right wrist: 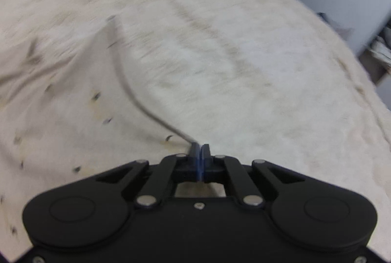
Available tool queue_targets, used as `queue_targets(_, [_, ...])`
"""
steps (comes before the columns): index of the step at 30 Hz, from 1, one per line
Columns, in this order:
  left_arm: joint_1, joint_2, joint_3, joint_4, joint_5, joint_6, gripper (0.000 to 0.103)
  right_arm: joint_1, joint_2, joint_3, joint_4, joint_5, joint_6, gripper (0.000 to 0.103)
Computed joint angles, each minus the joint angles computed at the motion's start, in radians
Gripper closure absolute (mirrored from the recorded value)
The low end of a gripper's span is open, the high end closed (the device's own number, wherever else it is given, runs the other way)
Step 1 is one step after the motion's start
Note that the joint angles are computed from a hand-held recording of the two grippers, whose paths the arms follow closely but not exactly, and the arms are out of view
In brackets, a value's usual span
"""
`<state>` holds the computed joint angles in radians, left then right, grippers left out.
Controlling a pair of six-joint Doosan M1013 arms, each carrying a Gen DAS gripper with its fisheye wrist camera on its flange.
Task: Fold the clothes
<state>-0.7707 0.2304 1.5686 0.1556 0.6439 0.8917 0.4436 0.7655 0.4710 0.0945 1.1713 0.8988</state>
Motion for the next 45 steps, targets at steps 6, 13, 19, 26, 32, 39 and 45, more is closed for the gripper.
queue_targets(6, [0.003, -0.005, 0.007, -0.032, 0.006, 0.014, 0.074, 0.036, -0.002, 0.013, -0.165, -0.023, 0.012, 0.103])
queue_targets(13, [0.022, -0.048, 0.06, -0.014, -0.151, -0.119, 0.064, 0.012, -0.107, 0.126, -0.143, -0.102, 0.242, 0.071])
queue_targets(19, [0.027, -0.045, 0.069, 0.209, -0.157, -0.409, 0.063, -0.07, -0.349, 0.459, -0.012, -0.2, 0.53, 0.069])
queue_targets(26, [0.027, -0.062, 0.106, 0.332, -0.062, -0.587, 0.092, -0.177, -0.637, 0.875, -0.088, -0.288, 0.76, 0.062])
queue_targets(32, [-0.03, -0.091, 0.121, 0.576, -0.041, -0.785, 0.076, -0.269, -0.757, 1.043, -0.133, -0.309, 0.872, 0.061])
queue_targets(39, [-0.111, -0.052, 0.06, 0.648, -0.021, -0.725, 0.058, -0.375, -0.823, 1.151, 0.096, -0.396, 0.973, 0.061])
queue_targets(45, [-0.214, 0.019, -0.036, 0.657, 0.283, -0.44, 0.041, -0.323, -0.87, 1.197, 0.076, -0.495, 0.732, 0.045])
